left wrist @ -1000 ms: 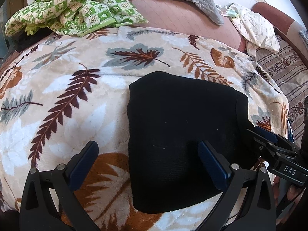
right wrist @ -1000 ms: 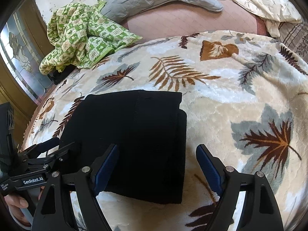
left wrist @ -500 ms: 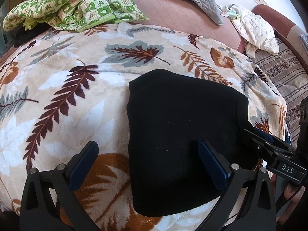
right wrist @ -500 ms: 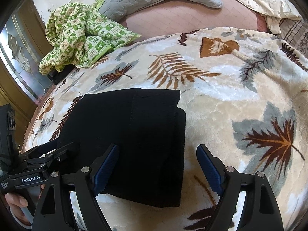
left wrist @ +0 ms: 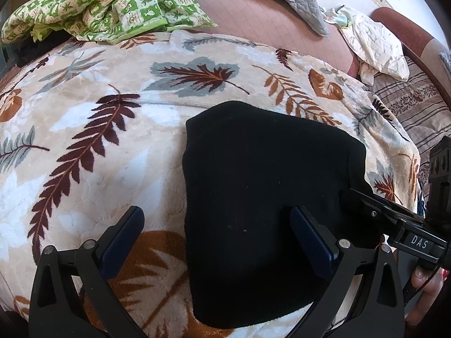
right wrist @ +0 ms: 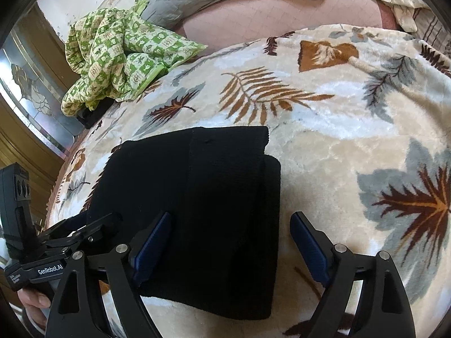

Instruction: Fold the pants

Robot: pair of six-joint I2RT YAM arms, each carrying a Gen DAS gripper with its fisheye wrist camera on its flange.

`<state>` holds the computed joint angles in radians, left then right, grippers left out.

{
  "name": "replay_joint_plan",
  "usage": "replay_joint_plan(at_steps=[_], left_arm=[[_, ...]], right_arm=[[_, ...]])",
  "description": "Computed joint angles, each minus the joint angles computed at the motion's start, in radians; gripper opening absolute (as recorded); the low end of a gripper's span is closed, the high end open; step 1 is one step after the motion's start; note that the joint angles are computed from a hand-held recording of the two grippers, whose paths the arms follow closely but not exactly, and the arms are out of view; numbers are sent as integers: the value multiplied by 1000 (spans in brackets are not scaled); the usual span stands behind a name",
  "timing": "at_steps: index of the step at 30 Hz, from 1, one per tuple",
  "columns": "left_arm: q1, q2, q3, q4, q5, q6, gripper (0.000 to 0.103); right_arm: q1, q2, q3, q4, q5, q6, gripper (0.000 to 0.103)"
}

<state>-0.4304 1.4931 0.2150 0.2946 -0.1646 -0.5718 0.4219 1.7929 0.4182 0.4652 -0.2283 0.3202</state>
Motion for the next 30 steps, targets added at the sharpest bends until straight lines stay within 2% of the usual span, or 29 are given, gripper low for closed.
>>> replay_joint_plan(at_steps=[14, 15, 16, 17, 18, 20, 22, 24, 26, 30], left_arm=[[24, 55, -7, 84, 41, 14, 103], [19, 53, -11, 89, 42, 15, 99], [14, 47, -15, 95, 49, 18, 90], [10, 34, -19, 94, 56, 22, 85], [-5, 14, -22, 87, 60, 27, 72], [-58, -22, -9, 33, 4, 20, 66], [-72, -61, -7, -3, -12, 16, 51], [-44, -122, -11, -44, 15, 22, 42], [-4, -188, 1, -102, 56, 48, 40], [31, -249, 46, -172, 47, 101, 40]], right_arm=[[-21, 67, 33, 38, -66, -3, 88], [-20, 69, 29, 52, -76, -2, 82], [-12, 64, 23, 59, -64, 2, 79], [-5, 58, 17, 63, -52, -1, 73], [-1, 48, 10, 66, -45, -7, 70], [-1, 16, -10, 73, -47, -8, 54], [-5, -22, -26, 66, -49, -8, 45], [-7, -64, -41, 57, -49, -8, 41], [-2, -123, -49, 28, -42, -9, 39], [25, -207, -9, -46, -6, -19, 39]])
